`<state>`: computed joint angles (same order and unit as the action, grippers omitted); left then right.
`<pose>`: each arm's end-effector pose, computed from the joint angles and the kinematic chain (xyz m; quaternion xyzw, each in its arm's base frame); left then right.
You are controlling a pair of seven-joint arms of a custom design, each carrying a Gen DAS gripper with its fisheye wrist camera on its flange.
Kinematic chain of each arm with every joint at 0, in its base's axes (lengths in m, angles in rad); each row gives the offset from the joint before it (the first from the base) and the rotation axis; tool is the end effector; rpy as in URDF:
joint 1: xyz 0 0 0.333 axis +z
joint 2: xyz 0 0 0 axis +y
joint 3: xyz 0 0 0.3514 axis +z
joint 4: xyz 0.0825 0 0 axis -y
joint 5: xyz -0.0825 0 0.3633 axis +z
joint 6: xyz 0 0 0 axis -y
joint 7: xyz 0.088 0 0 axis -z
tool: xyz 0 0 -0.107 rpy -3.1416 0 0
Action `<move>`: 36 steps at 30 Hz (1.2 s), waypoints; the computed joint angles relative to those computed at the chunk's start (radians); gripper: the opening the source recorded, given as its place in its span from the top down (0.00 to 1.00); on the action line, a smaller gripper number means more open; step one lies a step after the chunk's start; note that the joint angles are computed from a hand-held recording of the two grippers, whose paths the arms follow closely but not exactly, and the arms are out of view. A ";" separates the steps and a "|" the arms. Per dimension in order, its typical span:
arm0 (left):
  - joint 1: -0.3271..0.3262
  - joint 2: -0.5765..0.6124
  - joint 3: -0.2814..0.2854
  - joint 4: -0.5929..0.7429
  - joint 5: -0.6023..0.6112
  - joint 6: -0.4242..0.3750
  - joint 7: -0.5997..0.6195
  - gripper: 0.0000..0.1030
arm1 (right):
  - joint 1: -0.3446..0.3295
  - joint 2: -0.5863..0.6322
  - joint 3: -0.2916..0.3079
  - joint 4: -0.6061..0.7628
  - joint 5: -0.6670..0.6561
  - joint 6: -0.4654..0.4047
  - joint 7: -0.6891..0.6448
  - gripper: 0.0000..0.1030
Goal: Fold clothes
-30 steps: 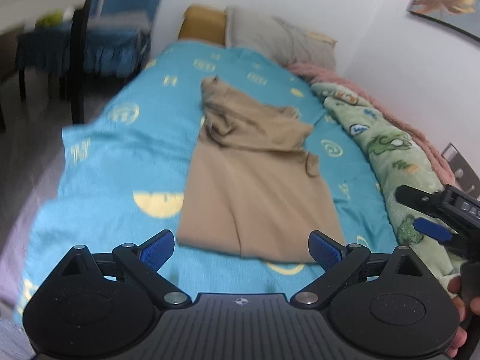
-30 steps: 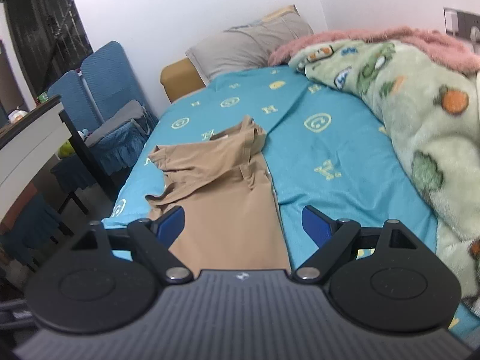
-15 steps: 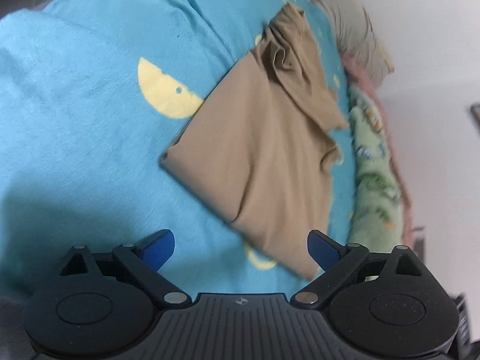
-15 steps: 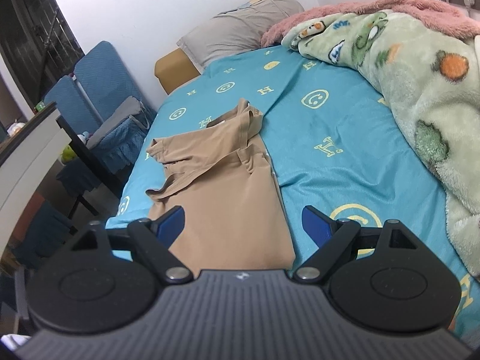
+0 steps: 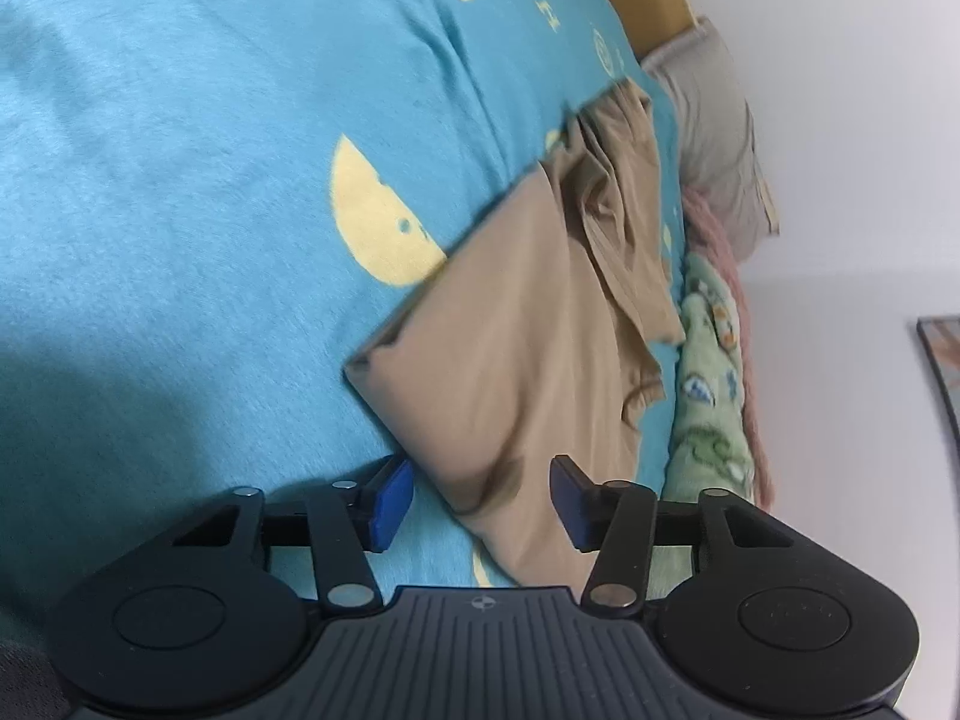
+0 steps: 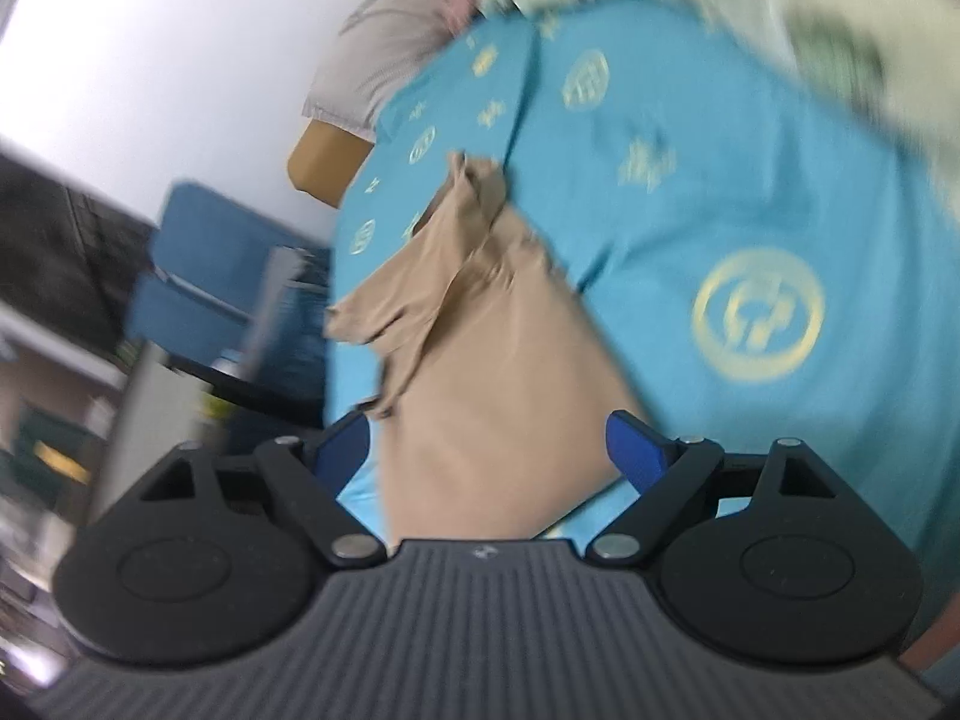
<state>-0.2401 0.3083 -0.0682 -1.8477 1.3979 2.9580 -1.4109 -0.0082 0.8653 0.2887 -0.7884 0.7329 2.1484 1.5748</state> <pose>0.5924 -0.2531 0.4553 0.8829 -0.0819 0.4624 0.0029 0.8043 0.1333 0.5270 -0.5715 0.6576 0.1928 0.4513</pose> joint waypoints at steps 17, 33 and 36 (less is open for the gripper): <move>0.001 -0.011 -0.015 -0.014 0.137 -0.125 -0.252 0.90 | 0.091 -0.016 -0.029 -0.184 -0.023 0.196 0.322 0.39; 0.002 -0.100 -0.052 0.072 0.074 -0.232 0.116 0.96 | 0.029 -0.135 0.080 -0.273 -0.005 0.405 0.041 0.90; -0.017 -0.128 -0.071 0.107 0.003 -0.290 0.260 0.96 | 0.013 -0.167 0.081 -0.260 0.034 0.384 -0.008 0.91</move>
